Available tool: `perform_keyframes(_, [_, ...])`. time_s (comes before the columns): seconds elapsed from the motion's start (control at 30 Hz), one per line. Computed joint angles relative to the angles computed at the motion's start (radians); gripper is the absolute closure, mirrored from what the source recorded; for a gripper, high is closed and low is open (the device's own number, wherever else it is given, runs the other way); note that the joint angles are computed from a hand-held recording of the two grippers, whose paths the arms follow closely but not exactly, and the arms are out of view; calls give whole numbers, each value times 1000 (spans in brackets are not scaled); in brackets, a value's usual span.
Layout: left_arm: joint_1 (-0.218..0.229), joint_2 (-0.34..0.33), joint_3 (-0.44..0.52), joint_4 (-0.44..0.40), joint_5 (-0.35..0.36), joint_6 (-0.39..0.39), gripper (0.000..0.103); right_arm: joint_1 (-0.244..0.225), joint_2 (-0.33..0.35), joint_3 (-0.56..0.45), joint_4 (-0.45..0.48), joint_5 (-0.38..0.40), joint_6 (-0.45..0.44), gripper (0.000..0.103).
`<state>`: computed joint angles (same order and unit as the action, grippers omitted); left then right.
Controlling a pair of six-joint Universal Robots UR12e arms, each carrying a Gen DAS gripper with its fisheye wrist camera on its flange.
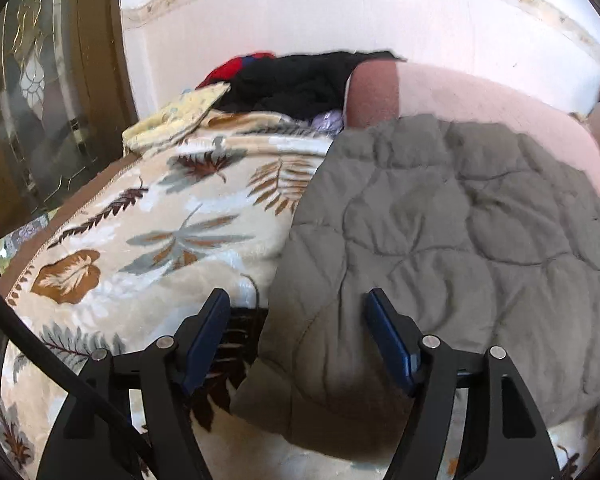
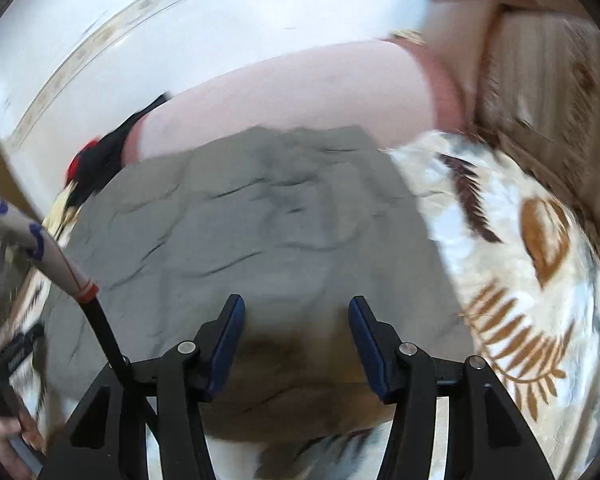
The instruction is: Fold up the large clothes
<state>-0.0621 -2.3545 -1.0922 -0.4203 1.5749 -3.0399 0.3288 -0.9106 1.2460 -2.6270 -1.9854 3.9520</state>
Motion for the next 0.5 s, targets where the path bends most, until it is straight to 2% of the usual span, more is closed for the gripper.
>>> perform_keyframes(0.07, [-4, -19, 23, -44, 8, 7, 32, -23, -6, 21, 36, 42, 69, 47])
perform_keyframes(0.17, [-8, -26, 34, -55, 19, 10, 32, -54, -6, 61, -13, 151, 120, 48])
perform_keyframes(0.23, [-9, -30, 36, -50, 21, 18, 32, -55, 1, 53, -7, 150, 120, 48])
perform_keyframes(0.33, [-4, -21, 22, -22, 11, -15, 33, -52, 4, 37, 21, 133, 103, 48])
perform_keyframes(0.43, [2, -16, 13, 50, 40, -56, 33, -48, -23, 77, -65, 107, 143, 49])
perform_keyframes(0.5, [4, -21, 24, 32, 52, -65, 33, -47, -39, 95, -94, 59, 159, 49])
